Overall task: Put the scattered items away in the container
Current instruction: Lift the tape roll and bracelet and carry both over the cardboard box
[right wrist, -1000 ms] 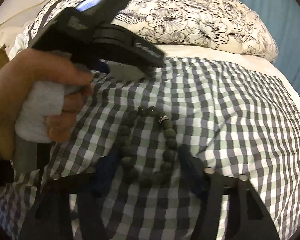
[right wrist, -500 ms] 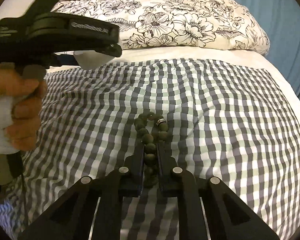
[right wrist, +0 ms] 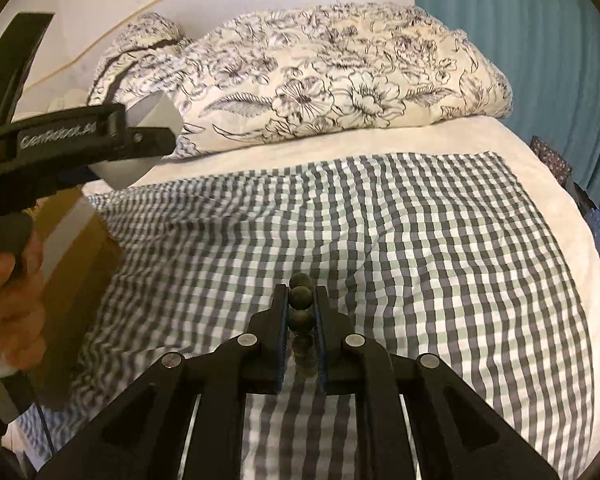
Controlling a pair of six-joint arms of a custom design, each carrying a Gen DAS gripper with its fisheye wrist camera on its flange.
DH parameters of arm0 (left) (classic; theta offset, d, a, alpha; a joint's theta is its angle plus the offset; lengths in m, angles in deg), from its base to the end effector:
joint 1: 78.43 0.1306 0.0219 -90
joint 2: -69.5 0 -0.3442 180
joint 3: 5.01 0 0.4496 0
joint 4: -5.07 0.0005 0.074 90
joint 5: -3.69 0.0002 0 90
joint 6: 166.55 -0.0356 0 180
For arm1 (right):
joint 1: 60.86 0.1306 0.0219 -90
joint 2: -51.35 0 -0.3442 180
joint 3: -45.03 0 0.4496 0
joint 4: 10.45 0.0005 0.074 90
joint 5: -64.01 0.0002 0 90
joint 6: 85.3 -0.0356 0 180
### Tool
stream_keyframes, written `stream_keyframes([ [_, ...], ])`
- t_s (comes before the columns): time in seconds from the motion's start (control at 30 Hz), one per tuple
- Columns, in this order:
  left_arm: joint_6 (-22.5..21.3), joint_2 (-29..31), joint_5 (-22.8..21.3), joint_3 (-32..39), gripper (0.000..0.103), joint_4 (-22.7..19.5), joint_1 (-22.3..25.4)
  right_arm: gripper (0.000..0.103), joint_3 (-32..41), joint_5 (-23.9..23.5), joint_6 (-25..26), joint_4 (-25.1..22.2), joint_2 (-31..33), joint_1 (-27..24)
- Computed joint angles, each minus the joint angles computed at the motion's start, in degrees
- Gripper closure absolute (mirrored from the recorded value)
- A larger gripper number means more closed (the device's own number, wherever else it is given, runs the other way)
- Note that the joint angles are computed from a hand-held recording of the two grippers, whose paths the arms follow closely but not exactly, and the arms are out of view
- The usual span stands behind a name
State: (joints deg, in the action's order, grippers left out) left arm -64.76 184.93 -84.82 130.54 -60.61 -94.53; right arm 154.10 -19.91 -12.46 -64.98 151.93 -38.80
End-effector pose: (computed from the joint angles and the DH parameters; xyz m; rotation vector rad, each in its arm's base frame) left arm 0.6418 -0.1867 0.5177 0.1022 2.3795 -0.2645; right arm 0.5628 0.2235 0.4564 -0.0507 2.3774 0.2031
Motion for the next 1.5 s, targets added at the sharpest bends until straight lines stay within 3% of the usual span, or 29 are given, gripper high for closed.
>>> stream_keyframes([
  [0.3, -2.2, -12.0, -2.3, -10.8, 0.022, 2.2, -0.6, 0.092, -1.1, 2.6, -0.7, 0.3, -5.3, 2.9],
  [0.8, -4.1, -26.7, -4.6, -19.6, 0.022, 3.3, 4.1, 0.092, 5.6, 7.8, 2.5, 0.3, -7.5, 10.5],
  [1.1, -5.7, -32.9, -4.4, -21.6, 0.022, 2.9, 9.6, 0.092, 12.8, 9.0, 4.5, 0.3, -4.4, 16.4],
  [1.5, -9.4, -35.1, -3.0, -20.0, 0.022, 1.7, 17.3, 0.092, 25.8, 9.7, 6.3, -1.7, 3.5, 21.7],
])
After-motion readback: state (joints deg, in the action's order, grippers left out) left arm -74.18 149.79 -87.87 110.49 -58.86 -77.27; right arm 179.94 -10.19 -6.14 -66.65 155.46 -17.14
